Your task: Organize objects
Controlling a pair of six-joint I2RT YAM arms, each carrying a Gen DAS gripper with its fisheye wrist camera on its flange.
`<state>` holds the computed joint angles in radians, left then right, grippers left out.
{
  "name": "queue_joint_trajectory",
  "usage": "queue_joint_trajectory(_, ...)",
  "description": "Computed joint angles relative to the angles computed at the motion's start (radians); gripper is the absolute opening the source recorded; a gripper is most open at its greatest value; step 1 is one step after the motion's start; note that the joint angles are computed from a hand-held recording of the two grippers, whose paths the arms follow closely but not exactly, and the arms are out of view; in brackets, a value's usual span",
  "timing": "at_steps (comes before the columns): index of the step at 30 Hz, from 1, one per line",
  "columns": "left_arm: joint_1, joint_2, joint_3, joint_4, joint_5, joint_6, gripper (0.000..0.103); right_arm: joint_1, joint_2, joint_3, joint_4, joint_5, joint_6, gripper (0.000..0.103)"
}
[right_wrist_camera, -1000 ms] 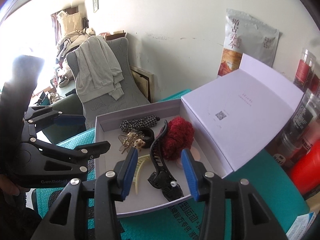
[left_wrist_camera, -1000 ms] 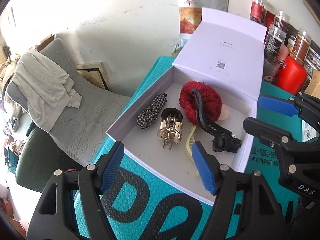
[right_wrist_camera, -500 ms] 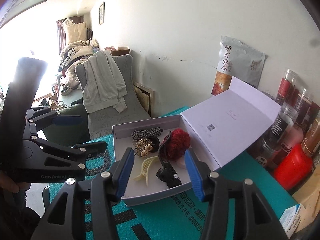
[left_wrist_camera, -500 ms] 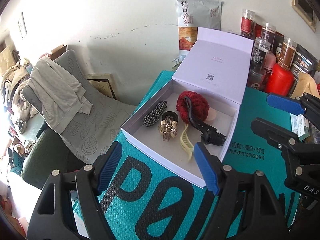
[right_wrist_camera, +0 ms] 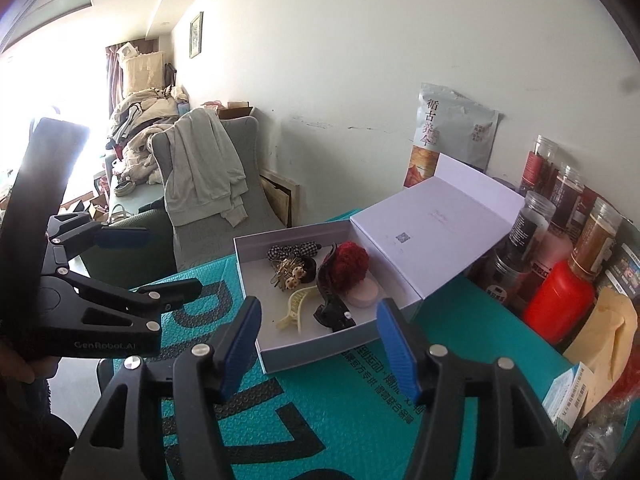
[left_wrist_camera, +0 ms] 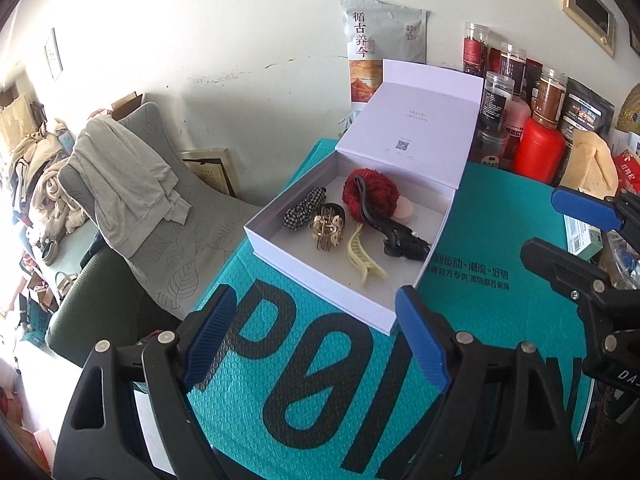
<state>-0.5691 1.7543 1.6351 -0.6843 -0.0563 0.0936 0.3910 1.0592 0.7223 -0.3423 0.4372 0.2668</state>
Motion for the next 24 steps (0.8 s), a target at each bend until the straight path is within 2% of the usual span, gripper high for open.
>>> queue_joint_trajectory(8, -0.021, -0.164, -0.23, 0.066, -0.029, -0.023, 0.081, 0.114, -0.068, -0.065, -0.058, 0.077, 0.109, 0.061)
queue_joint_trajectory(14, -0.029, -0.249, -0.343, 0.088, -0.021, -0.041, 0.081, 0.195, -0.099, -0.095, -0.108, 0.132, 0.187, 0.061)
queue_joint_trajectory(24, -0.021, -0.289, -0.409, 0.074, 0.008, -0.076, 0.081, 0.294, -0.111, -0.115, -0.18, 0.208, 0.301, 0.061)
